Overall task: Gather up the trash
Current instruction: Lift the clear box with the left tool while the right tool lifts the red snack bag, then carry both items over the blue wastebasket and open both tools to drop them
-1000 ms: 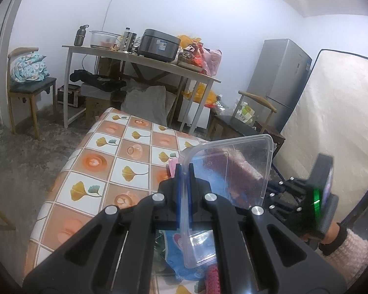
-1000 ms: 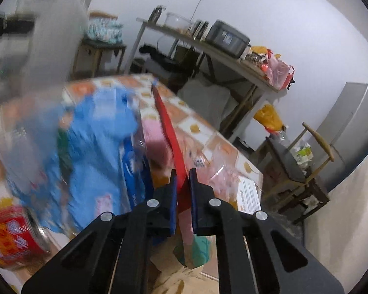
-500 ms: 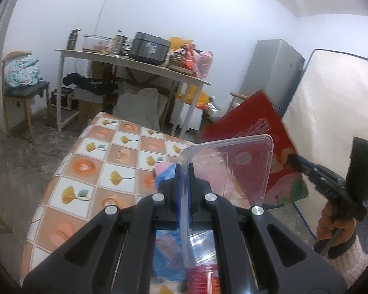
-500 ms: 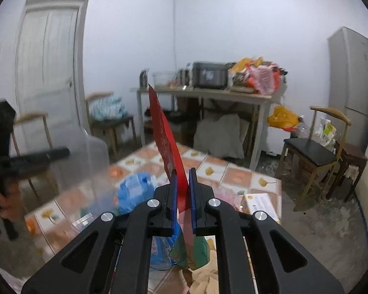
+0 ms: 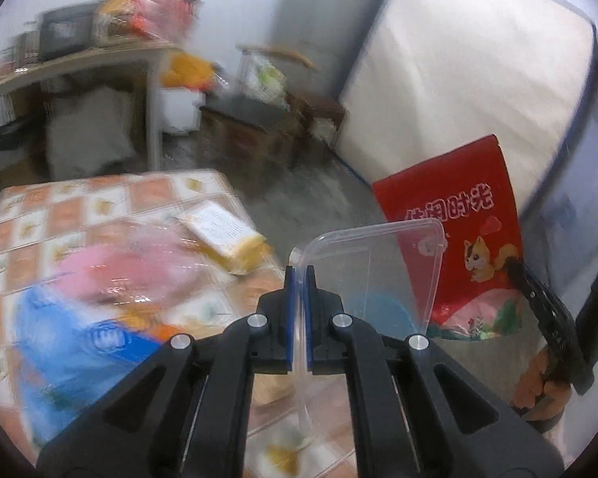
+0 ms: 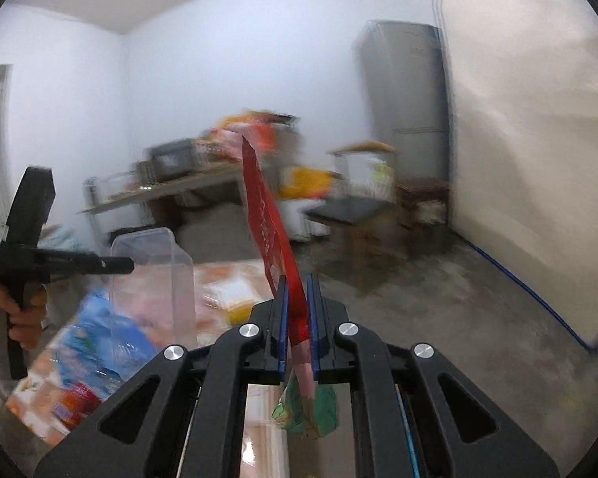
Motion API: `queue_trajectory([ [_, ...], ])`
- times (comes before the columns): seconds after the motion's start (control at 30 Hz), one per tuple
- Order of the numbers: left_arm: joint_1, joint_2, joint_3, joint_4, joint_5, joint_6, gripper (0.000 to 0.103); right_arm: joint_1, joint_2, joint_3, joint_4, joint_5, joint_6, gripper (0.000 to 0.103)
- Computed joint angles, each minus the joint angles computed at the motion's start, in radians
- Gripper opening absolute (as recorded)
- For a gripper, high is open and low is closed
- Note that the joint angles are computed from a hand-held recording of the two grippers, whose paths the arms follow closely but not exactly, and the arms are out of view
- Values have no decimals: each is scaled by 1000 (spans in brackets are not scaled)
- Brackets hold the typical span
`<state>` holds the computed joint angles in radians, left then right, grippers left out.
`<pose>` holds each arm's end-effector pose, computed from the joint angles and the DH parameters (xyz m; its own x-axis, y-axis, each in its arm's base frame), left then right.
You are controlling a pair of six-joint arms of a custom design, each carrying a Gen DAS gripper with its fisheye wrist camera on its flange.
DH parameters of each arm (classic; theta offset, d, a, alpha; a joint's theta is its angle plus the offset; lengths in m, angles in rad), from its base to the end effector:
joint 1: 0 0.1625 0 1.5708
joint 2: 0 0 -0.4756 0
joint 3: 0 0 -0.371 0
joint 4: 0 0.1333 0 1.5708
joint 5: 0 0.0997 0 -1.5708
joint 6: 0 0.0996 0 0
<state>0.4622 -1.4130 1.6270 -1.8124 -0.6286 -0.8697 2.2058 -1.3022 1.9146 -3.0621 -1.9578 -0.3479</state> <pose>-0.3867 -0.4316 0.4976 -0.8657 -0.0075 -0.5005 0.3615 0.6821 -0.6356 0.4119 -0.3976 0.4257 -0.7339 -0.4716 0.4889 -0.6687 0.3754 -0.6418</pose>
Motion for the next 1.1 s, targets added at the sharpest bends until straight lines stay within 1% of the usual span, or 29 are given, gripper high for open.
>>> queue_trajectory([
  [0.03, 31, 50, -26, -24, -40, 41, 3, -20, -20, 22, -6, -47, 10, 9],
  [0.07, 69, 115, -61, -42, -92, 87, 3, -36, -30, 36, -10, -76, 13, 9],
  [0.1, 90, 152, -79, -49, -121, 103, 3, -57, -41, 53, -16, -110, 16, 9],
  [0.17, 143, 250, -138, -43, -206, 139, 3, -101, -58, 78, -15, -162, 28, 9],
  [0.27, 220, 401, -237, -6, -332, 142, 3, -183, -76, 102, 7, -194, 74, 9],
  [0.3, 236, 442, -266, 10, -352, 136, 3, -216, -78, 111, 14, -199, 91, 9],
  [0.33, 251, 477, -289, 24, -364, 132, 3, -232, -81, 126, 15, -204, 107, 9],
  [0.43, 288, 601, -380, 71, -370, 139, 3, -311, -69, 136, 35, -188, 153, 9],
  [0.53, 319, 697, -464, 106, -384, 124, 3, -378, -42, 124, 50, -174, 189, 9],
  [0.6, 333, 743, -506, 116, -375, 114, 3, -401, -15, 104, 53, -179, 194, 9],
  [0.67, 350, 794, -553, 92, -376, 132, 3, -422, 24, 68, 61, -183, 201, 9],
  [0.73, 359, 826, -593, 92, -383, 143, 7, -441, 60, 37, 81, -194, 203, 10],
  [0.77, 365, 844, -616, 101, -387, 147, 17, -452, 79, 13, 114, -183, 224, 10],
  [0.8, 369, 862, -644, 115, -378, 141, 26, -469, 93, -2, 140, -166, 240, 11],
  [0.83, 367, 866, -649, 114, -363, 138, 43, -480, 105, -15, 159, -155, 248, 12],
  [0.87, 361, 866, -649, 110, -341, 137, 50, -500, 118, -30, 189, -134, 260, 15],
  [0.9, 363, 864, -647, 95, -331, 151, 51, -519, 135, -41, 216, -137, 286, 26],
  [0.93, 358, 850, -632, 68, -334, 175, 51, -534, 144, -39, 213, -137, 295, 34],
  [0.97, 356, 836, -616, 54, -336, 190, 53, -542, 153, -44, 213, -140, 301, 37],
  [1.03, 350, 811, -599, 33, -326, 210, 54, -555, 164, -42, 210, -174, 323, 38],
  [1.1, 346, 782, -586, 12, -324, 218, 56, -564, 156, -33, 210, -169, 341, 38],
])
